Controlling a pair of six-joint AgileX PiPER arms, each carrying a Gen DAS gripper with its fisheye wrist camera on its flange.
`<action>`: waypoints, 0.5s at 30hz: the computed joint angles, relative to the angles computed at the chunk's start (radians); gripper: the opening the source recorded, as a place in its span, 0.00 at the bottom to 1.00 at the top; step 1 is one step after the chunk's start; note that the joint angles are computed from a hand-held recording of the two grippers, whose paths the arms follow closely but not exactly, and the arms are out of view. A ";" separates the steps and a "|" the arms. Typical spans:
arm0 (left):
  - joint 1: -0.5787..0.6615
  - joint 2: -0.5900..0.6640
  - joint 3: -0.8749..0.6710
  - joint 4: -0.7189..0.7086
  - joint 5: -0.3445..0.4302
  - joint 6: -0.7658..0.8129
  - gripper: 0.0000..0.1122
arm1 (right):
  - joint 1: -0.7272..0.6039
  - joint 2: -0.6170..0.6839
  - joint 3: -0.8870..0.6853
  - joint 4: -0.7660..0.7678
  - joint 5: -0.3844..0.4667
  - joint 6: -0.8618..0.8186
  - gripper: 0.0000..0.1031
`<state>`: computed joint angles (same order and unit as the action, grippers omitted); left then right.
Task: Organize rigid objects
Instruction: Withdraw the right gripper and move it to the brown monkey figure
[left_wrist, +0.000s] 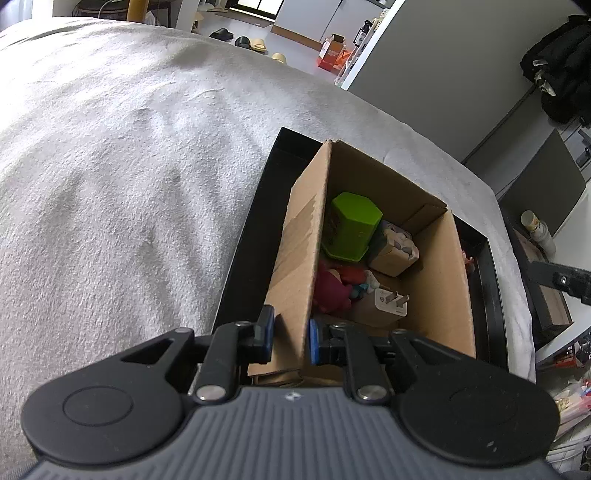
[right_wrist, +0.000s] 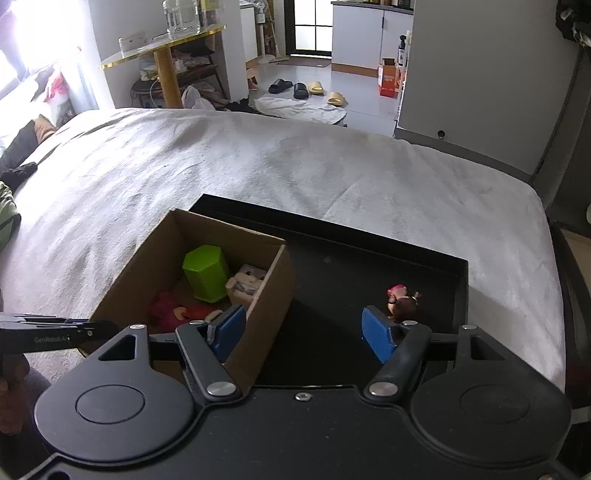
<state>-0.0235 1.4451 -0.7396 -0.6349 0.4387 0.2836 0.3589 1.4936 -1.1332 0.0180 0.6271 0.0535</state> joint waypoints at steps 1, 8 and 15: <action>0.001 0.001 -0.001 -0.002 0.001 0.001 0.15 | -0.011 -0.005 0.009 0.011 -0.005 -0.011 0.68; -0.032 0.001 -0.009 0.097 -0.011 -0.102 0.15 | -0.101 -0.025 0.067 0.116 -0.049 -0.127 0.72; -0.065 0.006 -0.020 0.207 -0.015 -0.215 0.15 | -0.198 -0.007 0.137 0.320 -0.149 -0.268 0.72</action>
<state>-0.0882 1.4510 -0.7598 -0.4281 0.4240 0.0691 0.1611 1.4863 -0.9962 0.3383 0.4783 -0.2144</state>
